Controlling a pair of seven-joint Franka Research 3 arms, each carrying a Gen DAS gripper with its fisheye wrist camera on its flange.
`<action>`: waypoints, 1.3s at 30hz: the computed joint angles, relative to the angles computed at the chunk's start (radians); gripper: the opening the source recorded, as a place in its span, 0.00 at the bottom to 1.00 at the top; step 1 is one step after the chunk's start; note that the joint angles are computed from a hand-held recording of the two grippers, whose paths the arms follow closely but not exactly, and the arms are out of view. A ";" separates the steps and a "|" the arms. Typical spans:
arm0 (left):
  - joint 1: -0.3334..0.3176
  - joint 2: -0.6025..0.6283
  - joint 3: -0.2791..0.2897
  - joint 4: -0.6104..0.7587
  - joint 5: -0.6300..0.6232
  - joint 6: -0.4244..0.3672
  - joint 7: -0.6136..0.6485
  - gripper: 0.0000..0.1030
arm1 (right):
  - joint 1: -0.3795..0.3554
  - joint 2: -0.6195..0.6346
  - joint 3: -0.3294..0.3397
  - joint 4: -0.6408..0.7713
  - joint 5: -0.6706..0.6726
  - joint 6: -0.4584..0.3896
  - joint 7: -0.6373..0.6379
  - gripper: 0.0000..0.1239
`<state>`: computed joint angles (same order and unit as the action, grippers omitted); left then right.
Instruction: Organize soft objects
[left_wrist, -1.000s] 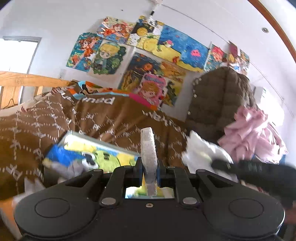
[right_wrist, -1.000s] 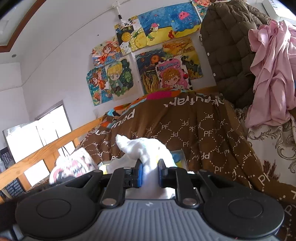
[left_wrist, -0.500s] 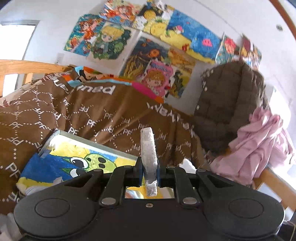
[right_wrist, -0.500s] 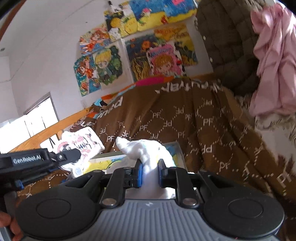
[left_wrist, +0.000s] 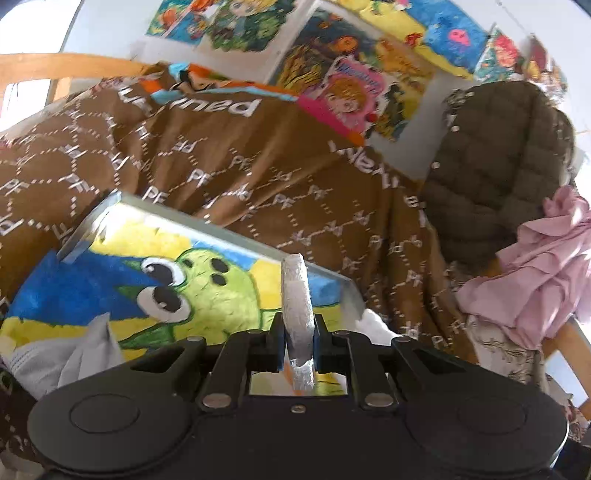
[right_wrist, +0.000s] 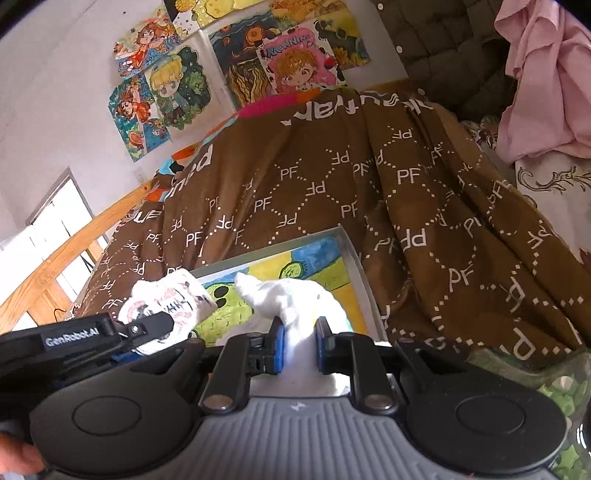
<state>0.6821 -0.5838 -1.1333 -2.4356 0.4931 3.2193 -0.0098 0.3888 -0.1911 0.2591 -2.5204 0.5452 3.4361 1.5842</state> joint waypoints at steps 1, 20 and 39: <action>-0.002 0.007 0.002 -0.002 -0.003 -0.002 -0.003 0.14 | -0.020 0.003 0.023 0.006 0.015 -0.002 -0.014 0.15; -0.174 0.207 0.160 0.028 0.146 -0.144 -0.050 0.16 | -0.021 0.050 0.004 0.061 -0.036 -0.083 0.081 0.20; -0.459 0.230 0.391 0.065 0.262 -0.364 -0.131 0.53 | -0.060 0.000 0.026 0.031 -0.078 -0.081 0.145 0.52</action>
